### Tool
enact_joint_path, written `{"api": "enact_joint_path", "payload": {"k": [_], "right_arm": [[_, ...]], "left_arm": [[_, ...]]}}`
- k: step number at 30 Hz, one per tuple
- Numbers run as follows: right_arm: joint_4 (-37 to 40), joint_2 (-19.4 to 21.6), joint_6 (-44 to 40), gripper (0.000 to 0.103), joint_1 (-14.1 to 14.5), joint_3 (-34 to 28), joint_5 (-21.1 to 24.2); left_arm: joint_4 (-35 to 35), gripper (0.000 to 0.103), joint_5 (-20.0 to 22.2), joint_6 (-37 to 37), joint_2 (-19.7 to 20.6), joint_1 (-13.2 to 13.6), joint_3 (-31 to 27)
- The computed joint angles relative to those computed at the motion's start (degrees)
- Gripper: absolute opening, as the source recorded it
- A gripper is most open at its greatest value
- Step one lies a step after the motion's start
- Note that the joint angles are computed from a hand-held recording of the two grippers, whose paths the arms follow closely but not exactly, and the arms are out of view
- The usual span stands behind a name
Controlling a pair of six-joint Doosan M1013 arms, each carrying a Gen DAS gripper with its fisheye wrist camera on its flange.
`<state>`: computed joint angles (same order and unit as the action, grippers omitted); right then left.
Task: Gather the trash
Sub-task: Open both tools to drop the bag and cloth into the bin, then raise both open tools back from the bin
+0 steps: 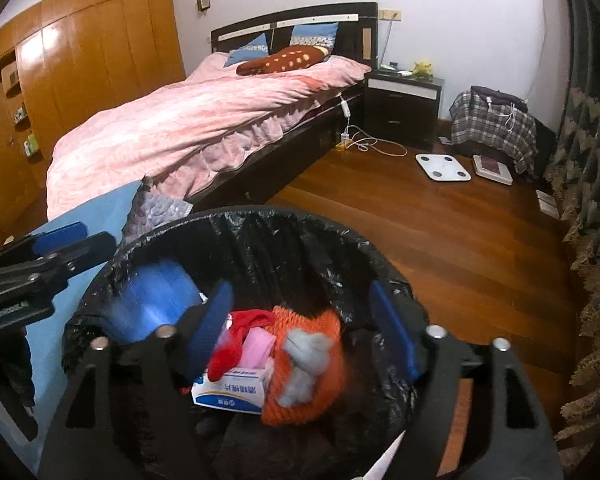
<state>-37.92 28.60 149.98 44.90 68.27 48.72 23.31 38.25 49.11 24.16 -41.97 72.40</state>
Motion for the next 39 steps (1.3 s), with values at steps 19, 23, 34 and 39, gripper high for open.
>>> {"api": "enact_joint_path", "payload": {"k": [19,23,34,39], "right_arm": [[1.93,-1.2,-3.45,0.098,3.27,-3.81,1.26],[1.84,-1.57,-4.59,0.098,4.41,-4.84,1.22],[1.31,-2.36,-7.16,0.098,6.69,-7.28,1.12],[0.57,-2.54,-7.78,0.098,7.55,-8.2,1.11]], "left_arm": [[13.35,0.097,5.94,-13.38,-7.34,-2.01,5.7],[16.61,0.097,7.56,-16.66,-9.24,-3.08,7.07],[23.41,0.097,10.75,-23.33,-13.77,-5.54,10.23],[25.96,0.097,11.46,-25.57,-15.03,-6.49,11.06]]}}
